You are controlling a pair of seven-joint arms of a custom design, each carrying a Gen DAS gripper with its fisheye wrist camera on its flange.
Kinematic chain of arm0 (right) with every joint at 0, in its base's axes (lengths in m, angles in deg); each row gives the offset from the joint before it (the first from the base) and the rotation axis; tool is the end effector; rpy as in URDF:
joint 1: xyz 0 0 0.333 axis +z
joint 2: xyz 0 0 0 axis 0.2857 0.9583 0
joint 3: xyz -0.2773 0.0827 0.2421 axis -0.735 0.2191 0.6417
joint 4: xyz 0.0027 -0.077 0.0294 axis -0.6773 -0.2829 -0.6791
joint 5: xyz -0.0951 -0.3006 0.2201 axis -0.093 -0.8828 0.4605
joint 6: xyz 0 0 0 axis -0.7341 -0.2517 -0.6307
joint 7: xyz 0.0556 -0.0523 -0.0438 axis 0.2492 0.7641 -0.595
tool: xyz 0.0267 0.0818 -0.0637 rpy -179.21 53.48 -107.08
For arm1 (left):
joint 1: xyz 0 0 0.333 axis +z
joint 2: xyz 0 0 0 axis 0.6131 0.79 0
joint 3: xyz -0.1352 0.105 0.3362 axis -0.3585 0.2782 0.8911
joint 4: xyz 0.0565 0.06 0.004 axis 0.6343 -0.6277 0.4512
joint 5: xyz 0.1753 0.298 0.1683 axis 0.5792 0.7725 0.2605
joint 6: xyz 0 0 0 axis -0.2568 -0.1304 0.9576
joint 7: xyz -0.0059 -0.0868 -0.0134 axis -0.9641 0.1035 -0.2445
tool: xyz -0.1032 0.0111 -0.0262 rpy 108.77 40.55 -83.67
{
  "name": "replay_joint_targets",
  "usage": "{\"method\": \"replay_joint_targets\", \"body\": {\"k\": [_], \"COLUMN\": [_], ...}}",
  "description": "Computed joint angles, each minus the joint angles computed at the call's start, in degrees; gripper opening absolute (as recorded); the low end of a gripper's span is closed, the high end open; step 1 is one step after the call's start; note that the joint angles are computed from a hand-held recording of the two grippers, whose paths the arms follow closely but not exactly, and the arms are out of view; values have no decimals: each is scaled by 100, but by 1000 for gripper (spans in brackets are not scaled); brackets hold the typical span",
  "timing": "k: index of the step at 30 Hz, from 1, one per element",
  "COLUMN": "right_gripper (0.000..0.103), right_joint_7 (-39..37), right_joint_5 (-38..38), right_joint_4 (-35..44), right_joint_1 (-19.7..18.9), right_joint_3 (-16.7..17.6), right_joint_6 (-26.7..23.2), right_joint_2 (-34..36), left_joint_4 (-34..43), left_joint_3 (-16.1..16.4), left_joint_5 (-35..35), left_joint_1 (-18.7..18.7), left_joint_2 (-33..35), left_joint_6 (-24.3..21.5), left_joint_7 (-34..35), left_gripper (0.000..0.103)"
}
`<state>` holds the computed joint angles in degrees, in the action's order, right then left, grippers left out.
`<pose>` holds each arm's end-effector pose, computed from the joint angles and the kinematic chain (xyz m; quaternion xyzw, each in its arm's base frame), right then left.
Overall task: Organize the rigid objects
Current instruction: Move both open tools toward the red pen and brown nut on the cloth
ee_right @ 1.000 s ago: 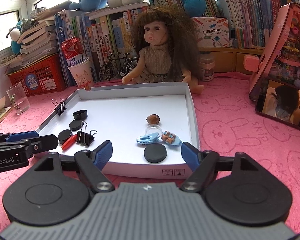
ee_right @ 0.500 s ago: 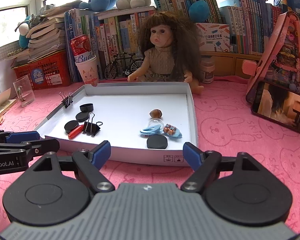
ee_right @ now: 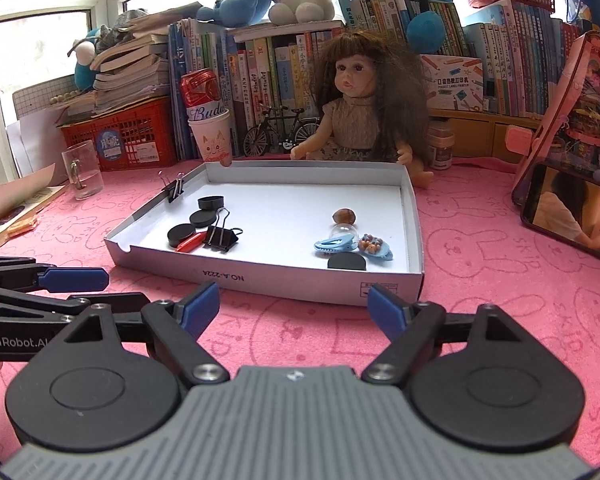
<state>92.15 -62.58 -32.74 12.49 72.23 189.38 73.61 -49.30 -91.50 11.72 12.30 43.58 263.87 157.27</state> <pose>0.6112 0.1609 0.4280 -0.7423 0.4640 -0.2038 0.4385 0.5393 -0.2165 0.4203 -0.6263 0.6263 -0.3657 0.2858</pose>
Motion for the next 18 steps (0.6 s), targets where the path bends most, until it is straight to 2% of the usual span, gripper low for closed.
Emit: {"method": "replay_joint_targets", "body": {"k": [3, 6, 9, 12, 16, 18], "right_gripper": [88, 87, 81, 75, 68, 65], "right_joint_7": [-78, 208, 562, 836, 1190, 1406], "right_joint_5": [-124, -623, -1092, -1404, -1758, -1933], "right_joint_4": [-89, -66, -28, 16, 135, 209], "right_joint_1": [-7, -22, 35, 173, 393, 509], "right_joint_3": [-50, -112, -238, -415, -665, -794], "right_joint_6": [200, 350, 524, 608, 751, 847], "right_joint_2": [-11, -14, -14, -21, 24, 52], "left_joint_4": [-256, -582, -951, -1208, -1301, -1266], "left_joint_3": [-150, -364, -613, -709, -648, -534], "left_joint_5": [385, 1074, 1986, 2670, 3068, 2966], "left_joint_1": [146, 387, 694, 836, 766, 619], "left_joint_2": [-110, -226, -331, -401, -398, -380], "left_joint_6": [7, 29, 78, 78, 33, -39], "left_joint_7": [-269, -791, -1531, -2066, -2290, -2226], "left_gripper": [60, 60, 60, 58, 45, 34]}}
